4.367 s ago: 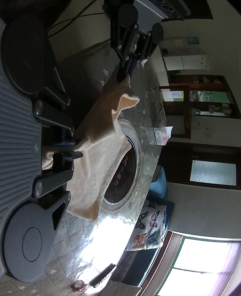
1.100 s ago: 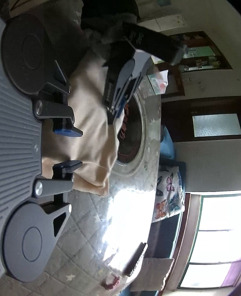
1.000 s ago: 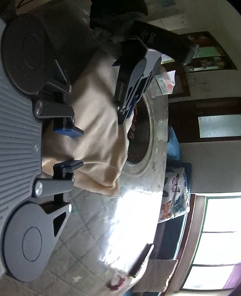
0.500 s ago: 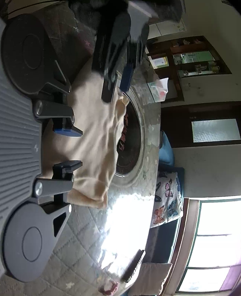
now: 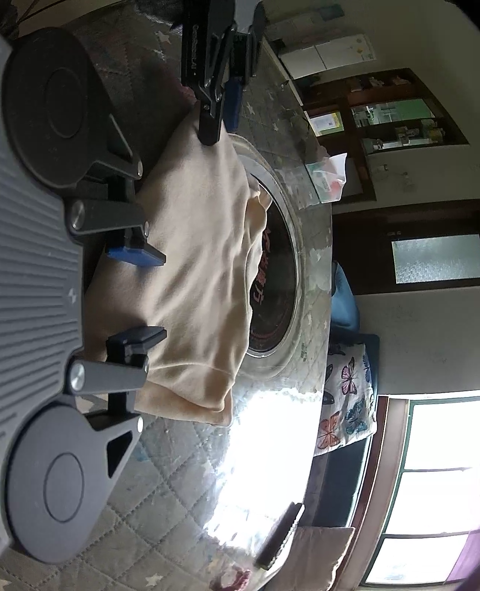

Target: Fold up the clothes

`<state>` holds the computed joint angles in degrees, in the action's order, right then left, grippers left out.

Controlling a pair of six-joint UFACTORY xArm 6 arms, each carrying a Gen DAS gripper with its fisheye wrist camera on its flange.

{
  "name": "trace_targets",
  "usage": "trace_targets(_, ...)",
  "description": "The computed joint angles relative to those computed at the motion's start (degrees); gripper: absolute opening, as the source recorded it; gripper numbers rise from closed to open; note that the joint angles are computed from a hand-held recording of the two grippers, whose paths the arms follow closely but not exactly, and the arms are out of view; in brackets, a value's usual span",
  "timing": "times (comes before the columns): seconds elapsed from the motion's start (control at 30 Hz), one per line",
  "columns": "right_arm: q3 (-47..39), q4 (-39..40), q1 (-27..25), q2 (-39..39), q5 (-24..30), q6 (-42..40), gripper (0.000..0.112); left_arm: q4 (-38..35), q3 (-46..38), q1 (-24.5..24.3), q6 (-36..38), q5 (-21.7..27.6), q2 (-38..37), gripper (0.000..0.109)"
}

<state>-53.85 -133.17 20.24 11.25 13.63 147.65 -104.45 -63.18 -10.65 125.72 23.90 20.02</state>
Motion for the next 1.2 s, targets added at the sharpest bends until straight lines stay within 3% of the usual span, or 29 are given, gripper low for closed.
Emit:
trace_targets(0.07,0.26,1.11,-0.2,0.12,0.21,-1.48,0.036,-1.83,0.6,0.0,2.88,-0.03,-0.24,0.035)
trace_targets(0.17,0.11,-0.05,-0.68,0.16,-0.43,0.24,0.036,-1.59,0.79,0.08,1.49,-0.01,-0.93,0.038)
trace_targets(0.27,0.21,3.6,-0.6,-0.39,-0.6,-4.89,0.036,-3.64,0.87,0.41,2.51,0.34,-1.92,0.053)
trace_targets(0.33,0.12,5.09,-0.33,-0.69,-0.46,-7.24,0.037,-4.53,0.52,0.32,2.57,-0.19,-1.98,0.056)
trace_targets(0.43,-0.81,3.86,0.13,-0.59,-0.56,-6.78,0.037,-4.4,-0.76,-0.19,0.62,-1.95,-1.16,0.062)
trace_targets(0.5,-1.71,2.56,0.4,-0.06,-0.76,-5.43,0.037,-3.78,-1.7,-0.53,-1.23,-3.08,-0.43,0.075)
trace_targets(0.57,-2.82,1.29,0.6,0.89,-1.08,-3.9,0.037,-4.31,-2.66,-0.88,-1.71,-4.11,0.36,0.08)
trace_targets(0.8,-4.18,-1.07,0.21,2.9,-2.43,-0.26,0.04,-2.1,-4.47,-1.16,-4.98,-6.31,2.82,0.084)
trace_targets(0.87,-4.36,-1.23,-0.26,2.49,-2.5,-0.25,0.048,-2.38,-4.62,-1.15,-4.95,-6.34,2.98,0.086)
trace_targets(1.2,-11.6,3.22,-6.75,7.98,-5.33,-4.4,0.048,-0.94,-5.53,-1.17,-6.91,-6.77,3.98,0.095)
